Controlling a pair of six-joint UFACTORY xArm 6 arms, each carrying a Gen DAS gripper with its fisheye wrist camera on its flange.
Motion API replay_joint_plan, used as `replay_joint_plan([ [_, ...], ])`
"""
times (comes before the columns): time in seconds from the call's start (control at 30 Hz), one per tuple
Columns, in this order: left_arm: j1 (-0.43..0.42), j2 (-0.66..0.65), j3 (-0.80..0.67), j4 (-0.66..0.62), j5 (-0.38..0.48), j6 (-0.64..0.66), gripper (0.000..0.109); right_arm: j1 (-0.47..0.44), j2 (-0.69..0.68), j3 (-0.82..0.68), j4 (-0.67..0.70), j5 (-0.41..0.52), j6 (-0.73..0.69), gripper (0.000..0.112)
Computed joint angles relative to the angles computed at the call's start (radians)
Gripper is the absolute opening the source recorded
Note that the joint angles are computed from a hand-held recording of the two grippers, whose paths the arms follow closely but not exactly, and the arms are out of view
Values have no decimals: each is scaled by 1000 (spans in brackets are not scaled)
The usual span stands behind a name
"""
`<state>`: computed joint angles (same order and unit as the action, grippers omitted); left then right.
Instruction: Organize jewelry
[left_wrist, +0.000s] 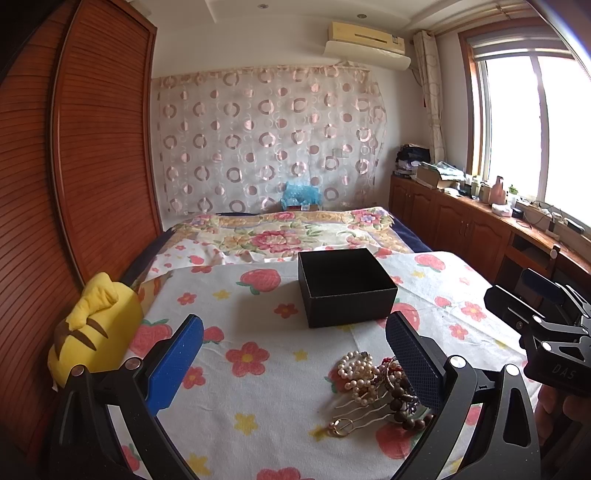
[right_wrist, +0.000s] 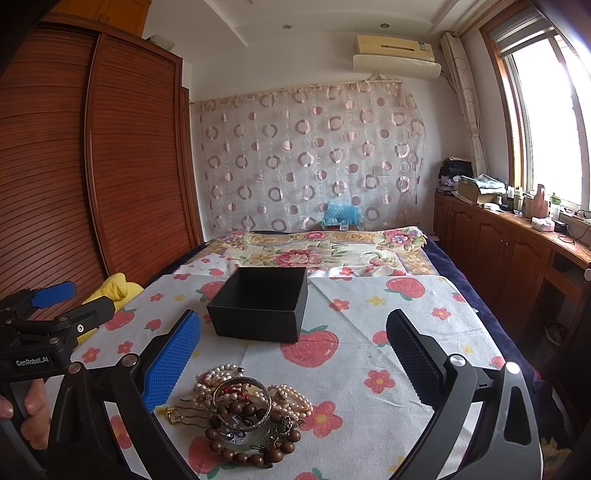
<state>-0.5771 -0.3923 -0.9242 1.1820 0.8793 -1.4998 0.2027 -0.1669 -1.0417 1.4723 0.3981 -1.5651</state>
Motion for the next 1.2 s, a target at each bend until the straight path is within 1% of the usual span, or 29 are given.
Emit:
replay_joint_plan([
  [0.77,5,2,-1,-9,-3,3,95,0,-3,2,-8,4,9,100],
  [0.9,17,21,-10,-22,-19,7,95,5,-8,5,-35,2,38,100],
  [0.97,21,23,6,-15,-30,-12,95,11,-1,12,-9,-4,10,100],
  [1.03,22,21,12,-16,-31,-12,95,20,13,4,-19,-4,19,101],
  [1.2,51,30,34,-53,-69,19,95,3,32,-5,-71,37,54,100],
])
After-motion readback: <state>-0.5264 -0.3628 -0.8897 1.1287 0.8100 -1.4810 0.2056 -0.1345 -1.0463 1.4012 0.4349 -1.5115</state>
